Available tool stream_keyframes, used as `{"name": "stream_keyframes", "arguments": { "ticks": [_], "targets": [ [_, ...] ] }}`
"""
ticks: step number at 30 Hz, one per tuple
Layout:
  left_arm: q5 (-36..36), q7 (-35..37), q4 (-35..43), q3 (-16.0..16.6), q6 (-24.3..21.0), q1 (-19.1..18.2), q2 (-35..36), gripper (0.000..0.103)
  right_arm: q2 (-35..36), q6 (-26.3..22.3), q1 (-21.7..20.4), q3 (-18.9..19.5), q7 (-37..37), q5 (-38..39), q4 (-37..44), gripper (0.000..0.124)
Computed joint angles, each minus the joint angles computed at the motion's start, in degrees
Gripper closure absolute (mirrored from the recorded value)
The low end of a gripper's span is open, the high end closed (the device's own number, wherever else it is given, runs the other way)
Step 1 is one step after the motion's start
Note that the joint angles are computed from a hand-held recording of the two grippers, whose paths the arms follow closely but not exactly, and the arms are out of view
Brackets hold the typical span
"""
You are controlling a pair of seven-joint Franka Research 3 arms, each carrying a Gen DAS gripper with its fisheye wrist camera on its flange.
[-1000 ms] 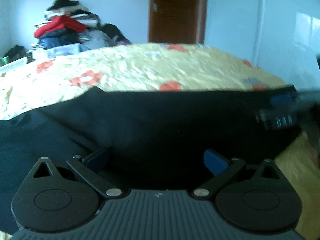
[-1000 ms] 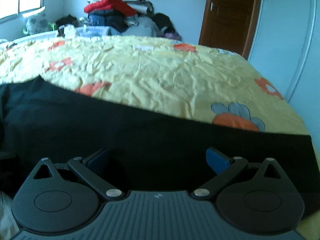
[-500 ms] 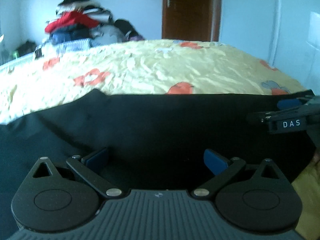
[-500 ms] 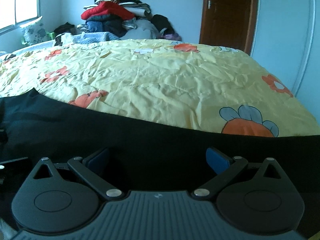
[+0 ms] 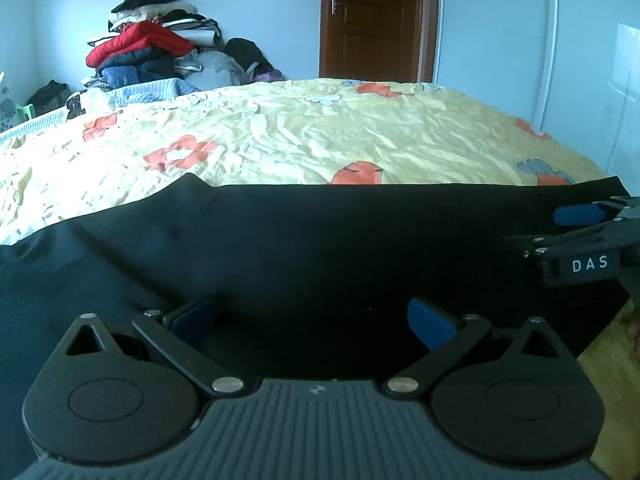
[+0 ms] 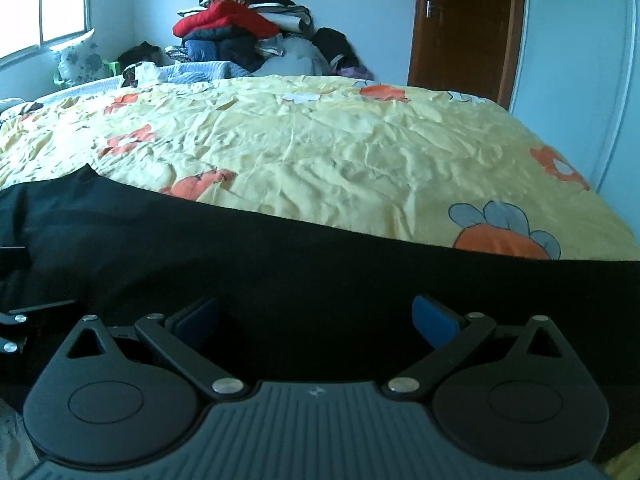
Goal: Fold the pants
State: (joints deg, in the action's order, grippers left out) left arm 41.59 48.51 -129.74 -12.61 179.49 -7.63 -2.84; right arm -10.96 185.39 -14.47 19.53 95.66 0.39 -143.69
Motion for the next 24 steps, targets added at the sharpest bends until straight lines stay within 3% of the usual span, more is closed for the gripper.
{"name": "stream_keyframes", "arguments": {
  "ticks": [2, 4, 10, 12, 14, 15, 18, 21, 23, 24],
  "targets": [
    [0.2, -0.3, 0.0, -0.1, 0.0, 0.0, -0.1, 0.000, -0.5, 0.8, -1.8, 1.8, 0.7, -0.3, -0.7, 0.021],
    [0.3, -0.2, 0.1, 0.0, -0.2, 0.0, 0.1, 0.000, -0.4, 0.8, 1.6, -1.4, -0.6, 1.2, -0.9, 0.021],
    [0.5, -0.5, 0.1, 0.0, -0.2, 0.0, 0.0, 0.000, -0.2, 0.8, 2.9, -2.4, -2.4, 3.1, -0.7, 0.021],
    [0.6, -0.6, 0.2, 0.0, -0.4, 0.0, 0.0, 0.000, -0.2, 0.7, 1.8, -1.2, -2.4, 3.1, -0.7, 0.021],
    [0.2, -0.4, 0.1, 0.0, -0.3, -0.1, 0.0, 0.000, -0.2, -0.2, 4.6, -3.9, -4.4, 4.4, -0.3, 0.021],
    [-0.1, -0.2, 0.0, 0.1, -0.2, -0.1, -0.1, 0.000, -0.3, -1.0, 3.8, -3.1, -4.8, 5.2, 0.0, 0.021],
    [-1.5, 0.9, 0.0, 0.3, 0.2, -0.3, 0.1, 0.000, -3.5, -2.8, -5.5, 4.8, 4.9, -1.6, -0.8, 0.021],
    [-1.2, 0.9, 0.1, 0.2, 0.0, -0.2, 0.1, 0.000, -2.9, -5.4, -4.4, 3.6, 4.1, -4.2, 0.0, 0.021],
    [-1.1, 0.7, 0.2, 0.1, -0.1, -0.1, 0.1, 0.000, -1.6, -2.0, -4.4, 3.3, 4.7, -6.2, -0.1, 0.021],
    [-0.9, 0.6, 0.2, 0.1, -0.1, -0.1, 0.1, 0.000, -0.6, -1.4, -2.1, 0.9, 4.0, -5.8, 0.2, 0.021]
  ]
}}
